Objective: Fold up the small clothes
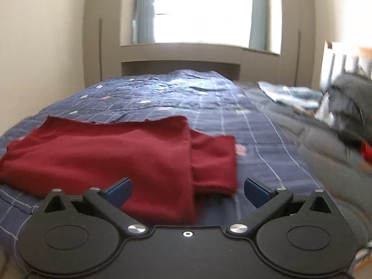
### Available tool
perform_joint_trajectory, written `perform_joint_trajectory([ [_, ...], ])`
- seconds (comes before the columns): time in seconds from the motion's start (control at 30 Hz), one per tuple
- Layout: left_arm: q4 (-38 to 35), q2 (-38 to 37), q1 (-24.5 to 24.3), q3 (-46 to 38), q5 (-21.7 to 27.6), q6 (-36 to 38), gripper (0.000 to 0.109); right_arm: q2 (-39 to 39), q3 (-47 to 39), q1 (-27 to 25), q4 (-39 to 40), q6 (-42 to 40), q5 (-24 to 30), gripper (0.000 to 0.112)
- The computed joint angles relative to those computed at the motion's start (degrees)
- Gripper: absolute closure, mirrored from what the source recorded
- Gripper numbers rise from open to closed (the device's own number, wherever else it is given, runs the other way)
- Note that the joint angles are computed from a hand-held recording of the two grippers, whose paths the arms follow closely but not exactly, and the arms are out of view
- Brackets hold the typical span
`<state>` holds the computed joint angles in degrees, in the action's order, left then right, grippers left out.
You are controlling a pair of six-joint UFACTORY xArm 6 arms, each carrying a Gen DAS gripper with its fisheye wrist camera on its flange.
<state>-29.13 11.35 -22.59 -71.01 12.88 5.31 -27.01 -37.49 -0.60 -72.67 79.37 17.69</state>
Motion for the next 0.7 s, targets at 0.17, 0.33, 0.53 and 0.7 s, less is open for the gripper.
perform_joint_trajectory([
  [0.17, 14.77, 2.32, -0.69, -0.10, -3.72, -12.44, 0.006, 10.69, -9.67, 2.88, -5.97, 0.93, -0.44, 0.010],
  [0.33, 13.25, 2.63, -1.61, 2.88, -9.98, -7.70, 0.006, 24.78, -23.74, 4.73, -3.68, -7.53, -1.25, 0.010],
  [0.53, 25.91, 3.40, -0.71, 3.68, -12.61, -15.40, 0.006, 42.32, -43.40, 6.48, 2.90, -21.74, 2.63, 0.010],
  [0.7, 28.56, 3.71, -0.47, 3.86, -13.68, -17.22, 0.006, 51.04, -52.26, 6.63, 10.03, -31.77, 4.69, 0.010],
])
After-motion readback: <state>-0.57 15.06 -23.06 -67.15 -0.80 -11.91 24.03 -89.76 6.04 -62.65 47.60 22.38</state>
